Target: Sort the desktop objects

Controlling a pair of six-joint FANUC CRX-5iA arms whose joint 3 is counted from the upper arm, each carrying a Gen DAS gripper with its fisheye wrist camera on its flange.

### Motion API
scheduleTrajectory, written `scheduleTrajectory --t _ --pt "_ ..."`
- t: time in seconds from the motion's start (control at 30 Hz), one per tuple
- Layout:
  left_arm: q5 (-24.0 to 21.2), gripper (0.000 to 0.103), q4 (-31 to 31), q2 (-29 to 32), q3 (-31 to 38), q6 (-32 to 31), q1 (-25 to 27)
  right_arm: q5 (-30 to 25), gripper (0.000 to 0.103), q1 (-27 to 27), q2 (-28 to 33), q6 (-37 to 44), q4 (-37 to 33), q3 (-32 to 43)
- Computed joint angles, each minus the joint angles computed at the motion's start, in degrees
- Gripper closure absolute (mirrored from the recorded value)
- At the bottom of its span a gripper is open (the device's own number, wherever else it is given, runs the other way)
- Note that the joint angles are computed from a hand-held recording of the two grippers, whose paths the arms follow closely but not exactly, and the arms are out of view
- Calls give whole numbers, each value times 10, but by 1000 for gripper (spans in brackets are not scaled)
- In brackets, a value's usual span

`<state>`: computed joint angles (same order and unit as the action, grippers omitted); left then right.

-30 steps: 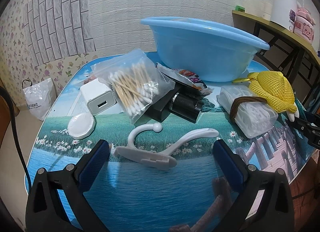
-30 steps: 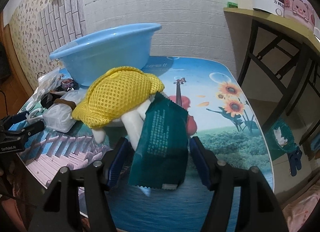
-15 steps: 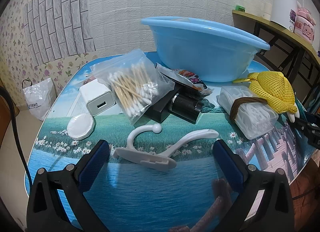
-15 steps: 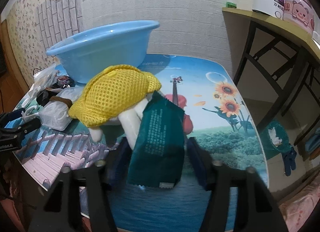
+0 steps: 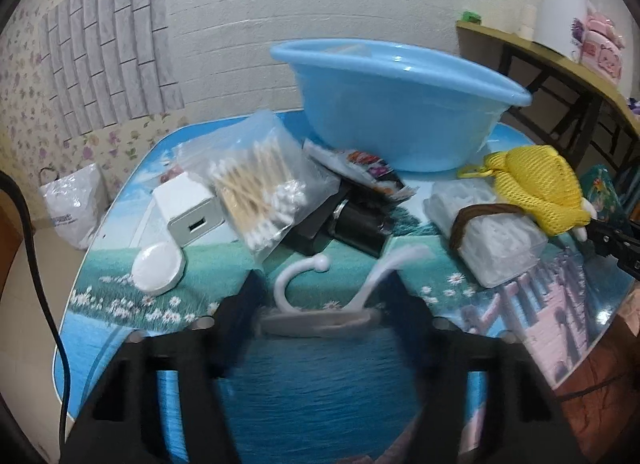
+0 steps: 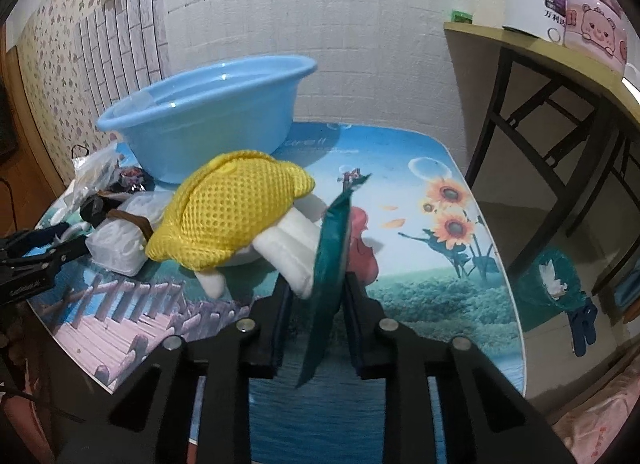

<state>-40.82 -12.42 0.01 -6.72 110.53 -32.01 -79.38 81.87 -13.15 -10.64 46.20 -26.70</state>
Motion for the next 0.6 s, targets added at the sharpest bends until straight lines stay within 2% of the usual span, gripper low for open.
scheduleTrajectory --t 0.1,0.23,0.37,0.5,0.6 --pt "21 52 56 -10 -23 -50 16 -7 80 6 -5 -1 6 1" --pt "28 52 64 -22 -30 -52 18 -7 81 12 -25 -21 7 0" --pt "43 52 75 -33 -38 -54 22 25 81 7 -54 -61 6 -6" --pt "76 52 115 -50 -59 -75 34 26 81 9 -53 -52 18 3" --pt "76 52 118 -54 -53 -78 36 36 81 10 -56 -51 26 7"
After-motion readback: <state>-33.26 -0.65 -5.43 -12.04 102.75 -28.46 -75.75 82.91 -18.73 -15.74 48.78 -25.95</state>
